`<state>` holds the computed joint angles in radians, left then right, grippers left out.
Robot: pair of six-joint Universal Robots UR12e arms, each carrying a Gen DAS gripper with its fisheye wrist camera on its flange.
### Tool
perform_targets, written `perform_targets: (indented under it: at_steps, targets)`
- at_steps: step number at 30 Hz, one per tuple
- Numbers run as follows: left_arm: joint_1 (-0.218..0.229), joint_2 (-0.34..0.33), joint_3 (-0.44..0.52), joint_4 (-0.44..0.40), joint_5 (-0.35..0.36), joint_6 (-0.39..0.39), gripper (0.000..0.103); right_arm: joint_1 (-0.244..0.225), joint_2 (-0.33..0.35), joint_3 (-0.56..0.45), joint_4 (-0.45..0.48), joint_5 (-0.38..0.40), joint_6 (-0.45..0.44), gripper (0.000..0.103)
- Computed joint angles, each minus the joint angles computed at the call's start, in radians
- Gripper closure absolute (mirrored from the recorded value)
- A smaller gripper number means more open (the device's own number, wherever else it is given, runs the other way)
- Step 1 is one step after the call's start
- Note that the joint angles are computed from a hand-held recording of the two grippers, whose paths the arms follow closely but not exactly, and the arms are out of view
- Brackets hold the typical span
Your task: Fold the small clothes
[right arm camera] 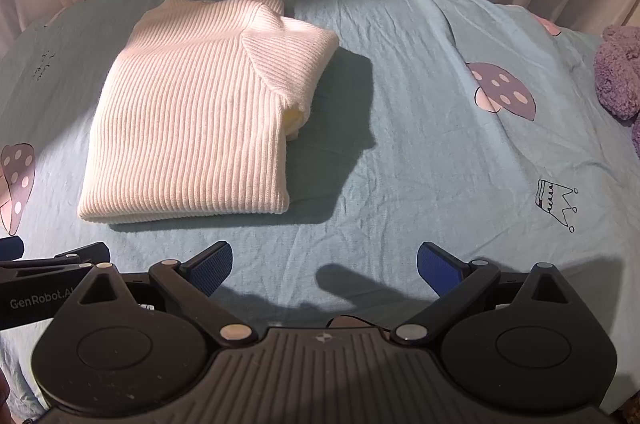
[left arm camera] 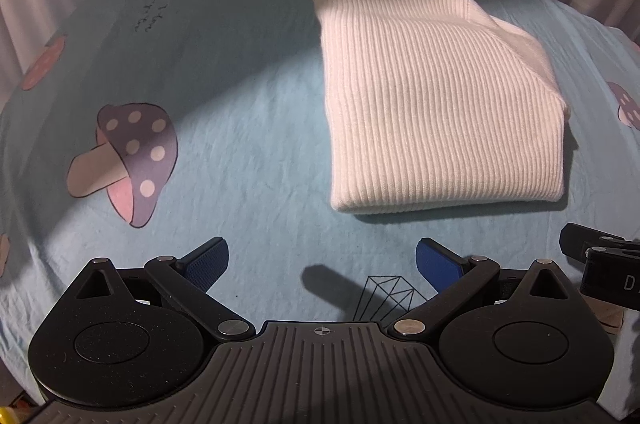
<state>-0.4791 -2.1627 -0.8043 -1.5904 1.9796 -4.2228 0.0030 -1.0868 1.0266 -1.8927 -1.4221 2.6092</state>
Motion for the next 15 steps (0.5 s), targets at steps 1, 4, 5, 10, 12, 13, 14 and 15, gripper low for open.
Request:
perform_targets:
  at_steps: [1, 4, 5, 10, 12, 13, 14, 15]
  targets:
    - [0.0, 0.001, -0.003, 0.006, 0.0, 0.001, 0.001, 0.0, 0.0, -0.001, -0.001, 0.0, 0.001, 0.004]
    - [0.0, 0.002, -0.005, 0.014, -0.003, 0.006, 0.001, -0.003, 0.005, -0.009, 0.004, 0.004, 0.001, 0.004]
    - [0.0, 0.002, -0.005, 0.014, -0.004, 0.006, 0.001, -0.003, 0.006, -0.01, 0.004, 0.004, 0.001, 0.004]
    - [-0.002, -0.007, 0.009, 0.002, 0.003, 0.016, 0.001, -0.004, 0.009, -0.014, 0.004, 0.003, 0.004, 0.004]
    - [-0.003, -0.012, 0.018, -0.01, 0.009, 0.02, 0.001, -0.004, 0.008, -0.012, 0.001, 0.003, 0.004, 0.004]
    - [-0.003, -0.012, 0.018, -0.01, 0.012, 0.02, 0.001, -0.003, 0.007, -0.01, -0.001, 0.003, 0.005, 0.004]
    - [-0.004, -0.012, 0.016, -0.006, 0.014, 0.019, 0.001, -0.003, 0.006, -0.009, -0.003, 0.003, 0.005, 0.004]
    - [-0.004, -0.01, 0.012, -0.002, 0.018, 0.02, 0.001, -0.003, 0.006, -0.008, -0.004, 0.003, 0.006, 0.004]
